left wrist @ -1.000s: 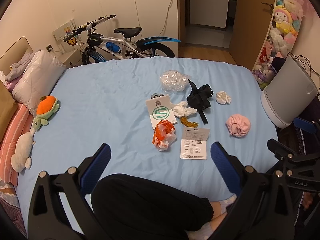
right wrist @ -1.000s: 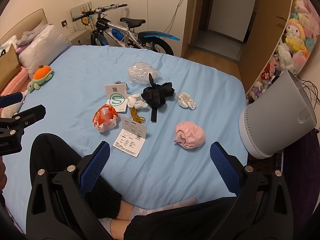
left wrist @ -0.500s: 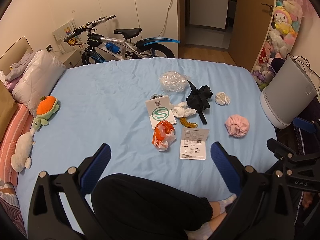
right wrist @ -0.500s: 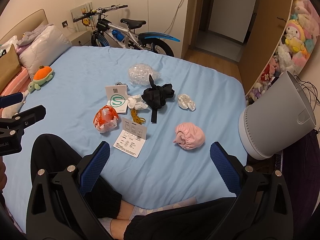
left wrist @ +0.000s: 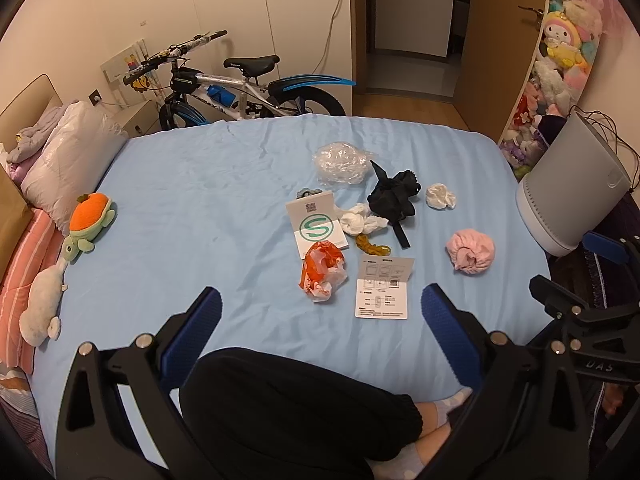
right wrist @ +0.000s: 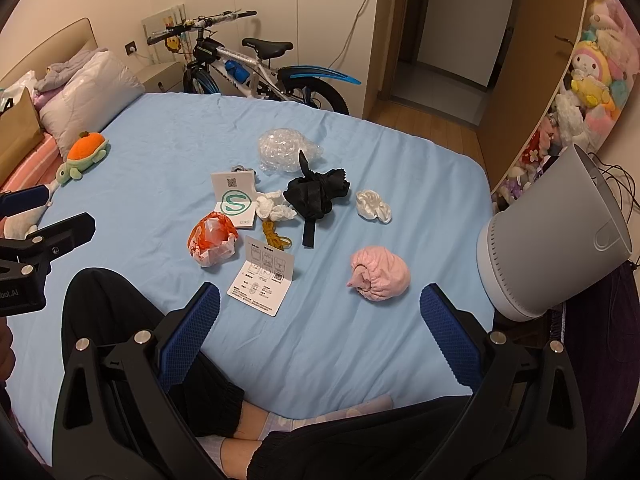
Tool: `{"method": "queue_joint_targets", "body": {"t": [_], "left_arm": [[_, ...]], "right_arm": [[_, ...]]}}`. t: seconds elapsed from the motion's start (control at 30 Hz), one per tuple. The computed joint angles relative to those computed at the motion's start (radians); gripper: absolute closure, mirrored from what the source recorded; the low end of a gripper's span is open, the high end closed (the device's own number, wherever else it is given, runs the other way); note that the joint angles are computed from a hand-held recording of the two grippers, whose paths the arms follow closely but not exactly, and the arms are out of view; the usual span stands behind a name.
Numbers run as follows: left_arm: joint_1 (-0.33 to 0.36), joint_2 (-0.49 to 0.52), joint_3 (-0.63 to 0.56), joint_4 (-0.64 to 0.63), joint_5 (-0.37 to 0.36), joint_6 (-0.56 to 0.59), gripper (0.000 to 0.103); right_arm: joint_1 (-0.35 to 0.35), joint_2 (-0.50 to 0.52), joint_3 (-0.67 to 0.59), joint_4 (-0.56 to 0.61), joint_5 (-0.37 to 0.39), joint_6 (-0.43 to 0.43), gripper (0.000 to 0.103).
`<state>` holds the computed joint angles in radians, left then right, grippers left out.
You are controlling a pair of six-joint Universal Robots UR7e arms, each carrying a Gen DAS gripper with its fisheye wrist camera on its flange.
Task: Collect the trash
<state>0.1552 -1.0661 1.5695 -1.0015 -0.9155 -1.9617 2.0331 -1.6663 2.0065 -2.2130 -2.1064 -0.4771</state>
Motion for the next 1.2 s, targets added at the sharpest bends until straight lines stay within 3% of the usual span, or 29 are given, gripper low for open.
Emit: {"method": "queue_joint_targets", "body": {"t": [1.2], "left_arm": [[0.006, 0.013, 0.004, -0.038, 0.005, 0.023, 0.004]], "right_arm": [[-0.003, 0.016, -0.014, -0.01, -0.004, -0.004, 0.006]]}}
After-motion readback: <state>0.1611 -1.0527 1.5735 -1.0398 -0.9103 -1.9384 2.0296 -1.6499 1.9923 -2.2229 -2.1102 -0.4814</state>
